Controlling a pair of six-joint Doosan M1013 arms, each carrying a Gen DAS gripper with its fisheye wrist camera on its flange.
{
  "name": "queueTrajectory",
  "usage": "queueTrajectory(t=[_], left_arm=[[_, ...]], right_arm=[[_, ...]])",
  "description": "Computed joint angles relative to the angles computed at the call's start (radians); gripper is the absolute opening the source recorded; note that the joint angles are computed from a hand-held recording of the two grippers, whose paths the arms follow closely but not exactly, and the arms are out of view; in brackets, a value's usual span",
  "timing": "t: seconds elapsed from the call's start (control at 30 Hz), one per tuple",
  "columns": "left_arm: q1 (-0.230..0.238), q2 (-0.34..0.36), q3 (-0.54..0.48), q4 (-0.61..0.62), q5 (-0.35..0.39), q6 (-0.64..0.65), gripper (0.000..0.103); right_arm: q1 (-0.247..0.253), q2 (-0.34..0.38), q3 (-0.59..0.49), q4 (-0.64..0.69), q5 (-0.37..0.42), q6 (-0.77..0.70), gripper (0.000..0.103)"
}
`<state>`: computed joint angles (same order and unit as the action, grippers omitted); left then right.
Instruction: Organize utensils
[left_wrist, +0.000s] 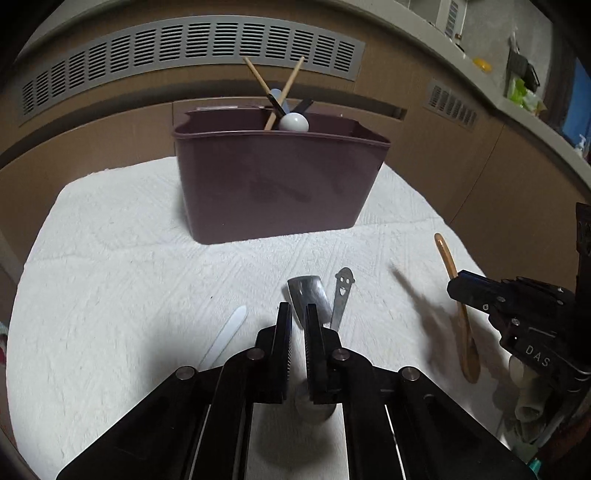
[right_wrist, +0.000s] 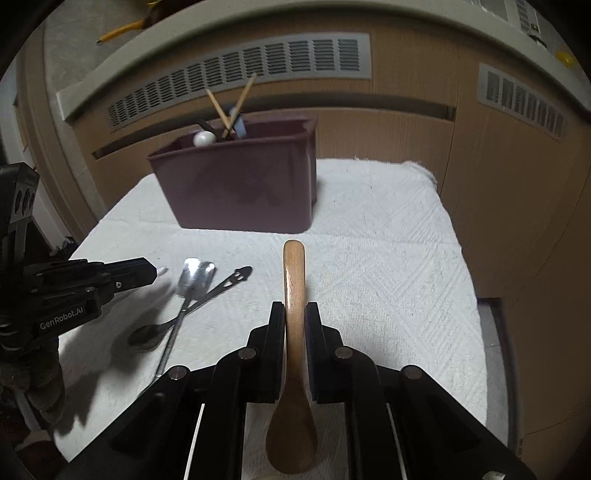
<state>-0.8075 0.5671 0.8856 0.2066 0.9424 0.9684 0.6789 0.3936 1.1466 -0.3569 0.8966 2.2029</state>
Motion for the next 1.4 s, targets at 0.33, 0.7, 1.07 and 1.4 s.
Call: queueTrajectory(t=[0.33,0.7,1.07,1.4], left_arm=[[0.023,0.061,-0.076,-0.205,0.100,0.004,0.037],[-0.042,0.126,-0.185,0.080,0.264,0.087,0.057],[0.023,0.131,-0.203,-0.089,0.221,0.027,0.060],[-0.011,0.281,-0.462,0.040,0.393,0.080,0.062]], right_arm=[[-0.031,0.002,0.015,0.136,0.055,-0.036,0.011],[-0.018,0.007,0.029,0.085,0.060,-0.001,0.011],[-0.010,0.009,0.027,0.061,0.061,0.005,0.015],[-0.008,0.012,0.022,0.050,0.069,0.010,0.015]])
